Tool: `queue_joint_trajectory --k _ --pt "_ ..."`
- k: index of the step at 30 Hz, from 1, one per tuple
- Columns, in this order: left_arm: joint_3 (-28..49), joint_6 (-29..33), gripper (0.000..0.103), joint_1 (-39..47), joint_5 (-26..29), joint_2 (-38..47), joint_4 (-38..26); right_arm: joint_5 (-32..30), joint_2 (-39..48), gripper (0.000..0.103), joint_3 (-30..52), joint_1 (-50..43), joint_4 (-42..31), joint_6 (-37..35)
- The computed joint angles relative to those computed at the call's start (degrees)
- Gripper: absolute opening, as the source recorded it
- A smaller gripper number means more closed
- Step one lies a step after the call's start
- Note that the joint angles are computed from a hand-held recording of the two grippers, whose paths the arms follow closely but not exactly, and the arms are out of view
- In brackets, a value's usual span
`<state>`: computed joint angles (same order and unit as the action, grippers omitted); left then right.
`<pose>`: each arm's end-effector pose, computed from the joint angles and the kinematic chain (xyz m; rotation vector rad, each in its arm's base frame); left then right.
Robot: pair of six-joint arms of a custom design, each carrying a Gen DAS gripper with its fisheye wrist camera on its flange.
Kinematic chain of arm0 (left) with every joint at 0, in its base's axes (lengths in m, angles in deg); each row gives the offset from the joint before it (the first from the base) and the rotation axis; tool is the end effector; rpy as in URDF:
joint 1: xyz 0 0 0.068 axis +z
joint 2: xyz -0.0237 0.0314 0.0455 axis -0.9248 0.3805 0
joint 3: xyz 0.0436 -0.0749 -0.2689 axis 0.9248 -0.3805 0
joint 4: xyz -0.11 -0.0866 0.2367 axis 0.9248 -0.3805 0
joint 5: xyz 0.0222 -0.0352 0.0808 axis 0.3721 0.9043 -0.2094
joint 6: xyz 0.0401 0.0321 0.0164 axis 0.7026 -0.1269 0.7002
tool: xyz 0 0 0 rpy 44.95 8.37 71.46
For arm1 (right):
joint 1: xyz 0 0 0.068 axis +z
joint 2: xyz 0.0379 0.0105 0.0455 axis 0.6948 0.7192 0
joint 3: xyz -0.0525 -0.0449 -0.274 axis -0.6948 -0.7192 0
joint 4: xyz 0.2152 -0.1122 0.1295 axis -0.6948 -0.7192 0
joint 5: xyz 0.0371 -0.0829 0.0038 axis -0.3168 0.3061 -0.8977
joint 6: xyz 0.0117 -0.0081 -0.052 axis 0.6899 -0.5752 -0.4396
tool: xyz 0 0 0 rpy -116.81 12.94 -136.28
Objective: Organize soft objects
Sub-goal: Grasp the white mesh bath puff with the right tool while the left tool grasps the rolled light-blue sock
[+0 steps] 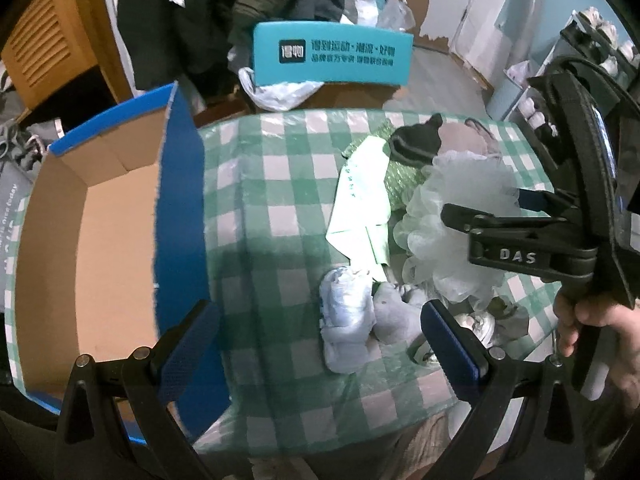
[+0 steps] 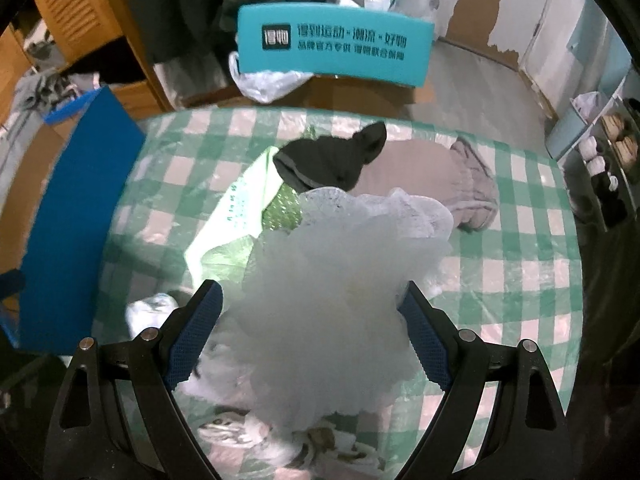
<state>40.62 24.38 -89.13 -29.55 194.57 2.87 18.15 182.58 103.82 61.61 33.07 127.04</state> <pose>0.3535 -0.1491 0.0977 1.2629 2.5137 -0.3328 0.2363 0.0657 0.0809 0.8093 2.6186 -0.0454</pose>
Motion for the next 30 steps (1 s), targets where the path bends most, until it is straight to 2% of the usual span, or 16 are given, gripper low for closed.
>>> queue_joint_trajectory --k 7,20,30 --pt "2.82 -2.54 0.102 -2.12 -1.91 4.98 0.15 -1.25 6.28 0.088 0.99 -1.21 0.9 -1.55" --pt "7.81 -6.29 0.102 -4.39 -4.02 13.08 -1.4 -6.58 11.21 0.09 -3.05 -5.36 7.31 -0.79" --pt "14.05 -8.07 0.099 -4.96 -5.44 20.55 -4.09 -6.04 18.74 0.095 0.58 -6.39 8.33 -3.43"
